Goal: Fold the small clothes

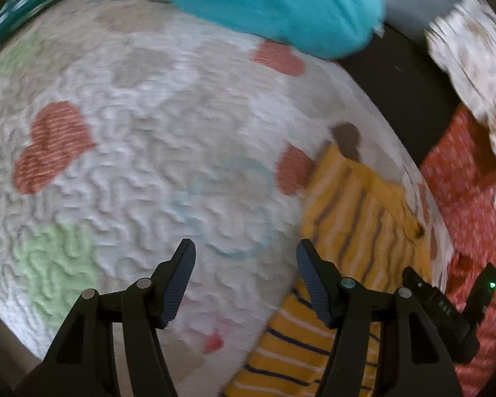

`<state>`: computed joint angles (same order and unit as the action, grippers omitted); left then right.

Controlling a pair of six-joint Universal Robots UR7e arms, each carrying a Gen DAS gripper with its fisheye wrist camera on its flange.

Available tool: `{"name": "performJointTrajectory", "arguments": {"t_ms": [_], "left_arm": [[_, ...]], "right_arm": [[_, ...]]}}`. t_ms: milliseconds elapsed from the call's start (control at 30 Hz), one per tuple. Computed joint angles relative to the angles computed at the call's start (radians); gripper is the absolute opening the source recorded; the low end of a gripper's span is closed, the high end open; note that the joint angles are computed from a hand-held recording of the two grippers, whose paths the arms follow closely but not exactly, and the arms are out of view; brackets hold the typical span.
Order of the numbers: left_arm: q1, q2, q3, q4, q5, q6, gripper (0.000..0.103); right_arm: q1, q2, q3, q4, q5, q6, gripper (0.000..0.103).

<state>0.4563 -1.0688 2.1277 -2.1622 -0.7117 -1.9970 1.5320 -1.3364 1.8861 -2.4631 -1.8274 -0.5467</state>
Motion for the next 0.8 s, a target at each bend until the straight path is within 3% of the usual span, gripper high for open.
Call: {"name": "performJointTrajectory", "arguments": {"t_ms": [167,267,467,533,567,800], "left_arm": [[0.025,0.099,-0.087,-0.062,0.004,0.178,0.063],[0.039,0.147,-0.128,-0.085,-0.008,0.240,0.063],[0.042,0.189,-0.159,-0.097,-0.014,0.284,0.063],[0.041,0.192,-0.167,-0.061,-0.007,0.263,0.063],[0.043,0.192,-0.172,-0.038,-0.007,0.249,0.063],[0.080,0.204,-0.188,-0.010,-0.073,0.228,0.063]], "right_arm": [[-0.153,-0.077,-0.093,0.010,0.083,0.110,0.044],[-0.194,-0.100,-0.112,-0.005,0.087,0.118,0.051],[-0.214,-0.074,-0.126,0.046,0.120,0.101,0.050],[-0.218,-0.072,-0.117,0.064,0.126,0.079,0.014],[-0.216,-0.070,-0.120,0.084,0.132,0.067,0.004],[-0.214,-0.078,-0.105,-0.025,0.014,0.027,0.003]]}}
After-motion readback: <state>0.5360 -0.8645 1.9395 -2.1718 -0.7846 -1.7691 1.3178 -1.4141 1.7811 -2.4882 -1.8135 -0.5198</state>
